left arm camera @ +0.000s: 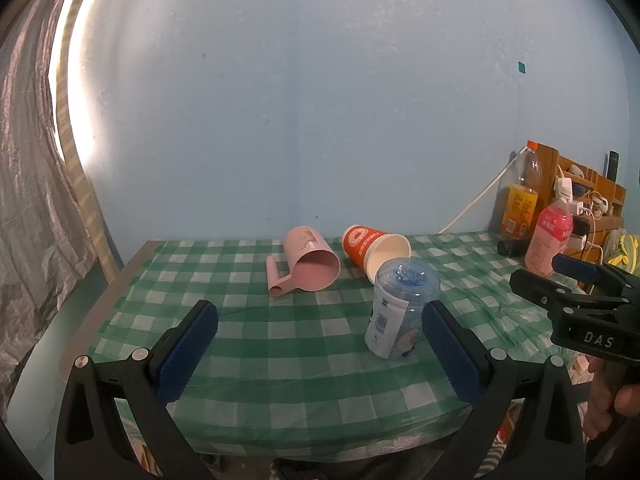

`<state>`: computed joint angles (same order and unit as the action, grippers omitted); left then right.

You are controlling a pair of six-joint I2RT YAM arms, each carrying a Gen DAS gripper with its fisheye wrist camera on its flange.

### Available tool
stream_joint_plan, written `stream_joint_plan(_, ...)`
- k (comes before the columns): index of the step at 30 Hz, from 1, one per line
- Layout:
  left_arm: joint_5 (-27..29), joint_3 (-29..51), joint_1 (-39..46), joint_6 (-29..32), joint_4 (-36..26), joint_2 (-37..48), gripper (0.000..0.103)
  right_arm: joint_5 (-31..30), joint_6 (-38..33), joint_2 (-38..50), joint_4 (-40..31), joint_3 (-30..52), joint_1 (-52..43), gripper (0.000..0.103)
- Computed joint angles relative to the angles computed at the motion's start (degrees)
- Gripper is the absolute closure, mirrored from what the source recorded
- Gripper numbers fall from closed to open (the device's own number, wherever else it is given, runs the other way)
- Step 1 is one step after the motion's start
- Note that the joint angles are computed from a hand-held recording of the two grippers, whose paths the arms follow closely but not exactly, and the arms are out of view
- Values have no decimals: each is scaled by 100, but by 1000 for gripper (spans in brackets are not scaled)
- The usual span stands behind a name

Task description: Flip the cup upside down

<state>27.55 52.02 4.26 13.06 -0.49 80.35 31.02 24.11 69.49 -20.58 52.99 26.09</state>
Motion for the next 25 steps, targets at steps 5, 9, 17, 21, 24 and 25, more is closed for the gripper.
stream_joint_plan(5,20,-4,6,7,-10,3,0,3,6,14,-9,6,6,16)
stream_joint_plan(9,6,-85,-14,13,17,-48,0,3,13,11,-13,14,0,16)
stream_joint_plan(17,6,-74,-22,-5,7,-41,0,-28,-10,3,6,7,-23,16)
stream_joint_plan(21,26,-32,-32,-33,-31,-14,0,-33,1,15,-15,18,-27,16)
stream_joint_plan(24,59,42,-26,-21,-96,32,0,-5,45,25,4,-29,3,16)
stream_joint_plan(25,61,58,-27,-21,-105,38,0,6,64,26,-9,-35,22,16)
